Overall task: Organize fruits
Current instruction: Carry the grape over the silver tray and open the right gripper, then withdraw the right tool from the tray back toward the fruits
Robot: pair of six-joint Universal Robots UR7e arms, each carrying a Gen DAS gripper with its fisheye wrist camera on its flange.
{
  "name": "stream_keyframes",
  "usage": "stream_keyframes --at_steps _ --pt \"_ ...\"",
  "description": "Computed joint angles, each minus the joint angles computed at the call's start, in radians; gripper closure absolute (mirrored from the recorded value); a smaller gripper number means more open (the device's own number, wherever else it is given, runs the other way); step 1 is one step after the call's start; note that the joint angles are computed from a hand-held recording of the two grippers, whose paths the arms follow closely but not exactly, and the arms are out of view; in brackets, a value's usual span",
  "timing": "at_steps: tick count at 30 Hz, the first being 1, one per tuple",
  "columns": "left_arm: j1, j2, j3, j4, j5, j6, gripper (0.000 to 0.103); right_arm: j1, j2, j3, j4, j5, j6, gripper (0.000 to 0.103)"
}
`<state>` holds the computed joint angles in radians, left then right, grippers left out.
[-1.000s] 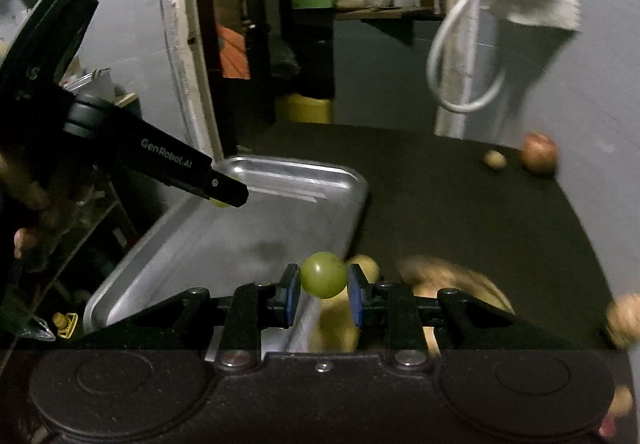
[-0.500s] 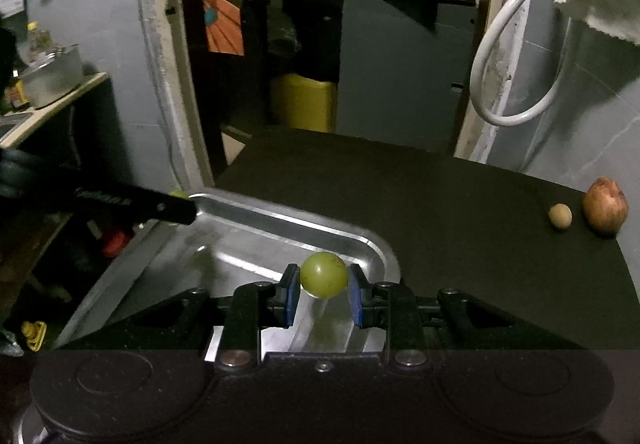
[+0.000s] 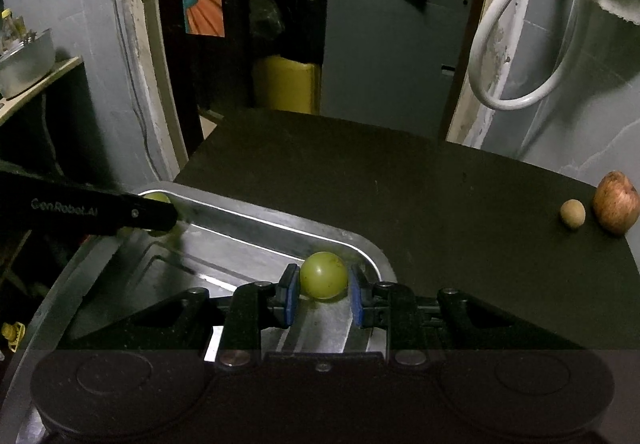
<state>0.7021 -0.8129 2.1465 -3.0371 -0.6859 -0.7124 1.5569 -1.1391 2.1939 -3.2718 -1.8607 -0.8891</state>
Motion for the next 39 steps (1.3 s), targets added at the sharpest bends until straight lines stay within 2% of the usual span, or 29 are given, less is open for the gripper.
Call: stream_keyframes --at_steps 4,6,13,16,18,19,21,24,28,32,39 --pt "0.003 0.000 -0.002 -0.006 -0.011 0.008 0.077 0.001 -0.005 -0.001 0.005 0.004 0.005 0.066" --pt "0.003 -0.004 0.001 -0.013 -0.021 0.000 0.076 -0.001 -0.018 0.006 0.003 0.021 0.005 0.055" --pt "-0.024 -0.039 0.033 -0.031 -0.022 -0.051 0.063 -0.027 -0.114 0.083 -0.047 0.065 -0.004 0.037" --pt "-0.051 -0.063 0.057 -0.017 -0.005 -0.093 0.048 -0.044 -0.175 0.115 -0.040 0.094 0.020 0.026" --pt "-0.078 -0.077 0.075 -0.006 0.018 -0.128 0.030 -0.050 -0.216 0.136 -0.033 0.112 0.032 0.020" --pt "-0.094 -0.084 0.084 0.007 0.031 -0.151 0.026 -0.053 -0.236 0.146 -0.028 0.119 0.038 0.018" --pt "-0.128 -0.098 0.101 0.036 0.058 -0.193 0.012 -0.057 -0.277 0.169 -0.025 0.139 0.049 0.010" --pt "-0.184 -0.118 0.120 0.118 0.103 -0.269 0.004 -0.065 -0.342 0.204 -0.019 0.170 0.056 0.006" --pt "-0.255 -0.155 0.133 0.301 0.151 -0.429 0.001 -0.073 -0.421 0.242 0.012 0.200 0.057 0.005" --pt "-0.320 -0.197 0.146 0.472 0.158 -0.576 0.001 -0.091 -0.516 0.288 0.057 0.227 0.060 0.001" --pt "-0.435 -0.236 0.151 0.731 0.119 -0.807 0.001 -0.150 -0.707 0.358 0.191 0.287 0.033 0.001"
